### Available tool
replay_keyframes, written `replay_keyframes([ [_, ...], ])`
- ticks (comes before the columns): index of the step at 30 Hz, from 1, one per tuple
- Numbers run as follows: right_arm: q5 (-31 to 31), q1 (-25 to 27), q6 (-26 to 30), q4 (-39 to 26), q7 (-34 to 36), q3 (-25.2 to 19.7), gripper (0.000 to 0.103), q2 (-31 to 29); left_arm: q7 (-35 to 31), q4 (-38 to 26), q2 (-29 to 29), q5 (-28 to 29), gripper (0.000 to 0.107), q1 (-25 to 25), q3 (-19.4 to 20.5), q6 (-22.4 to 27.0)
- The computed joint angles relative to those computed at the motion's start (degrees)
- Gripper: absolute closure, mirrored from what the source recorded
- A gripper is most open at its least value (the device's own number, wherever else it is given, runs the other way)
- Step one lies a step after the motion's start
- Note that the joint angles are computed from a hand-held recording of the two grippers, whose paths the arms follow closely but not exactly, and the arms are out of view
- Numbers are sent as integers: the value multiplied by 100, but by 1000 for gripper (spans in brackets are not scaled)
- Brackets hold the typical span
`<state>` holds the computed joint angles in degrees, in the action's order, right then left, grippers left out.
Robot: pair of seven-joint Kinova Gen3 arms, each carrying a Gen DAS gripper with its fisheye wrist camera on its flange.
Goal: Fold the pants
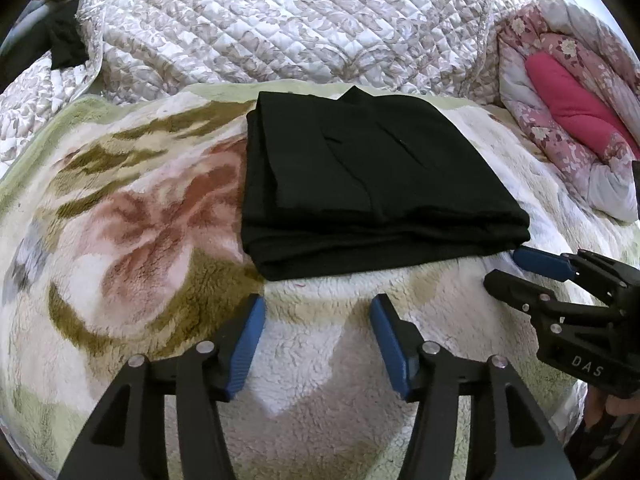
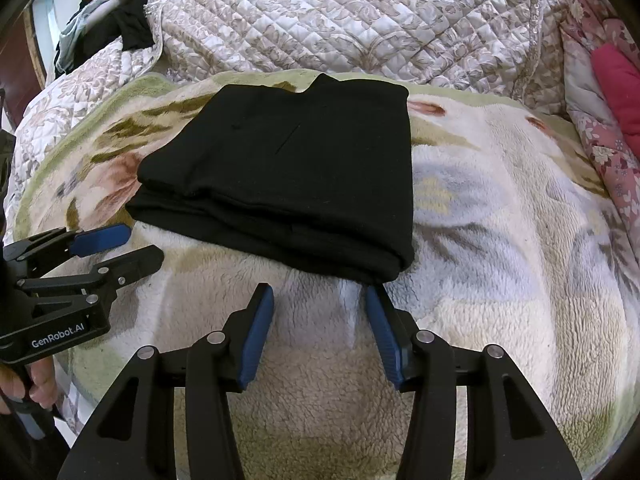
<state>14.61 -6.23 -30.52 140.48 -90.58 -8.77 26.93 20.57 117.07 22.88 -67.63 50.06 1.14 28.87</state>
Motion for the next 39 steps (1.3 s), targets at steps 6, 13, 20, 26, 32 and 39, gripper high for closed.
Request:
replay_keyframes([
  [6,-5,-8,-4,-4,-1,9,54,7,-9,-9,13,0,49,0,7,16],
  [13,-25,-24,-22,1,19,23,54,14,-23,-21,20,22,49,5,15,33],
  [20,-41,-37,-25,3,25,24,53,16,-79,-31,22,68,48,-8,10,18],
  [26,-45,-39,-20,4,27,25,53,11,-136,-37,24,127,48,-10,-12,-4],
  [32,-46,-37,-24,7,31,26,53,10,-183,-41,23,164,48,-2,-40,-21],
  [39,-71,-57,-30,13,39,33,53,10,-220,-34,15,219,48,8,-77,-52],
])
